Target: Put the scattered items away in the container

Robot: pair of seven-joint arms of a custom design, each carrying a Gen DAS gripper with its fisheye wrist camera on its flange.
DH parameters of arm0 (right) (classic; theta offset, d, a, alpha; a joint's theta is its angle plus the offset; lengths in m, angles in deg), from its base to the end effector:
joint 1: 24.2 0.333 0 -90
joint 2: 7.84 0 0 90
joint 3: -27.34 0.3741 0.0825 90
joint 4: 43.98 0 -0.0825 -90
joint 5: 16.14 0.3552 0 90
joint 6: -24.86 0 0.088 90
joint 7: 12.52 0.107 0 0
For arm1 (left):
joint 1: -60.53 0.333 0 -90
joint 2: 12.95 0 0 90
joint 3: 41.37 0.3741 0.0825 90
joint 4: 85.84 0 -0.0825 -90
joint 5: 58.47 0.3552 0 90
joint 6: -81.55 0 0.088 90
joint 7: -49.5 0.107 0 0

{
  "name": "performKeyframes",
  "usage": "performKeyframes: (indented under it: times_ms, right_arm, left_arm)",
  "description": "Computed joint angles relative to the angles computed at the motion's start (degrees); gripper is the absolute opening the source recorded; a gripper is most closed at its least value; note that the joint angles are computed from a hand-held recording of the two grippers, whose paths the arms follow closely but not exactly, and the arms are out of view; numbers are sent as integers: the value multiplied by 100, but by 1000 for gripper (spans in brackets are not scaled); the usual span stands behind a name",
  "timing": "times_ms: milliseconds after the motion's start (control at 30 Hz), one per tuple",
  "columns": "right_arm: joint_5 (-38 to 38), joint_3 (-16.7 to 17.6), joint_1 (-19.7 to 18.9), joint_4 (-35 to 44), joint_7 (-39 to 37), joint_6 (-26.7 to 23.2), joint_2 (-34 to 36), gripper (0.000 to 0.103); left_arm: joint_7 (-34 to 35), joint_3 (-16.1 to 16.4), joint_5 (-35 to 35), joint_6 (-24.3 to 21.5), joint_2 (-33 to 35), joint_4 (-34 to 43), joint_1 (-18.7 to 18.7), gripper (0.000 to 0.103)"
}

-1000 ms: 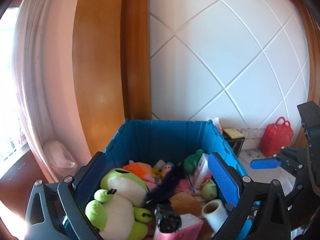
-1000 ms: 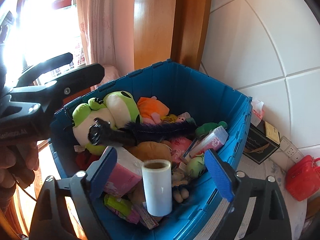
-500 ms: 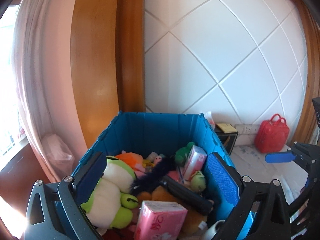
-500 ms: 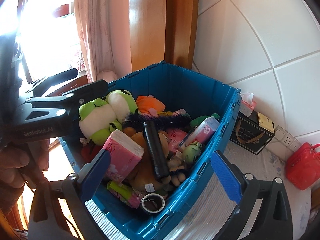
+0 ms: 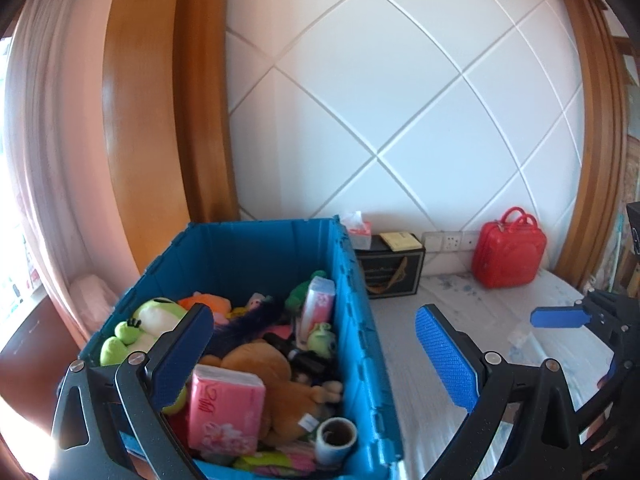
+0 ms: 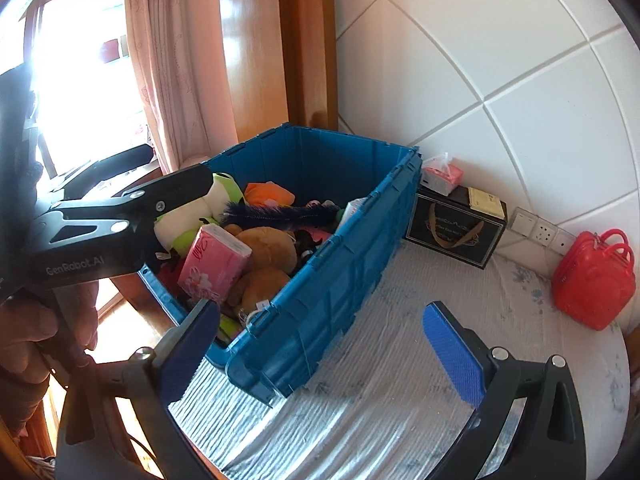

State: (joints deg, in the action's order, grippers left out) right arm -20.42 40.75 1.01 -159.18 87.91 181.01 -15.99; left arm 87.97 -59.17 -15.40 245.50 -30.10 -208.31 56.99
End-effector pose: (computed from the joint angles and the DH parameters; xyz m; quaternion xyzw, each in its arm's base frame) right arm 0.4077 0.3424 0.6838 -0.7958 0.4407 -0.1850 0.3717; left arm 0.4163 -0.2317 0.6944 -0.5596 0.6385 -0.3865 0.3603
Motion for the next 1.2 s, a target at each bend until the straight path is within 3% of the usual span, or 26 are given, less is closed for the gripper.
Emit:
performKeyframes:
  times_ms: [267, 500, 900, 1200]
  right_arm:
    - [641, -273, -313, -1272, -428, 106, -1208, 103]
    - [996, -405, -827, -2108, -711, -48, -2085, 103]
    - [1095, -607, -1777, -2983, -980, -515, -3212, 103]
    - [883, -689, -2514, -3355, -1003, -937, -3827, 103]
  left_arm:
    - [-530, -610, 111, -744, 238, 340, -501, 102]
    - [-940, -776, 264, -1303, 688, 751, -1261, 102]
    - [-1731, -751, 694, -2629, 1647, 1663, -2488, 102]
    - [-1751, -571, 804, -2927, 2064, 2149, -3190, 102]
